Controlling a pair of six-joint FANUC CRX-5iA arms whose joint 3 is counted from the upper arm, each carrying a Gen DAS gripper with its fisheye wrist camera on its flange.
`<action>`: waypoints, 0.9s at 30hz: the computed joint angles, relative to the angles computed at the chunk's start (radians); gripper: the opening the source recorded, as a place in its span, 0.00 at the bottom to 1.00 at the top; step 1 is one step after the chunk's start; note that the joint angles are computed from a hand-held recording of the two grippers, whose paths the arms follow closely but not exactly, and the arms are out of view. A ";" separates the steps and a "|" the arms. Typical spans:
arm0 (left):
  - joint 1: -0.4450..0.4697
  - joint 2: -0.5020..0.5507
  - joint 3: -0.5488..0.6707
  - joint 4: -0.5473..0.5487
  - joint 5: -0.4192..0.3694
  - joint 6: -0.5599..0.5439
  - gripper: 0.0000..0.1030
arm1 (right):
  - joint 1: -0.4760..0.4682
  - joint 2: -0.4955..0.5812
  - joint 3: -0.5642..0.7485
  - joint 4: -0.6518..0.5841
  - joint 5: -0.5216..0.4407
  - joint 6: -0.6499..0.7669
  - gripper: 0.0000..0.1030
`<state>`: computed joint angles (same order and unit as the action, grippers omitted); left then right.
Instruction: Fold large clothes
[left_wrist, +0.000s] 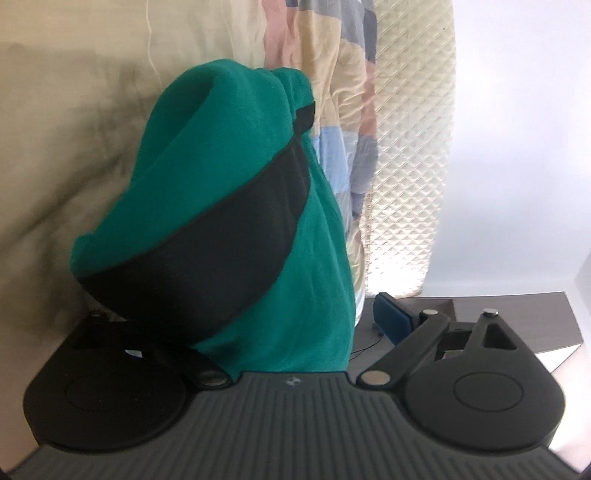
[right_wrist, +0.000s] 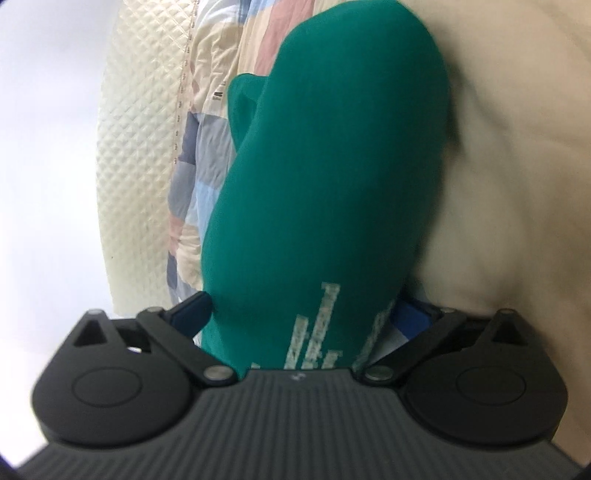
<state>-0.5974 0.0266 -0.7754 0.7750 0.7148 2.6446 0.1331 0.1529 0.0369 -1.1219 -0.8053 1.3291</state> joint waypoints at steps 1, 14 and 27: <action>0.001 0.006 0.005 0.003 -0.003 -0.006 0.92 | 0.002 0.011 0.011 -0.002 -0.001 -0.002 1.00; -0.010 0.027 0.010 0.050 0.008 0.020 0.94 | -0.060 0.053 0.072 -0.190 -0.067 0.214 1.00; -0.083 0.051 0.092 0.454 -0.052 -0.315 0.93 | -0.006 0.063 0.079 -0.070 -0.046 0.148 1.00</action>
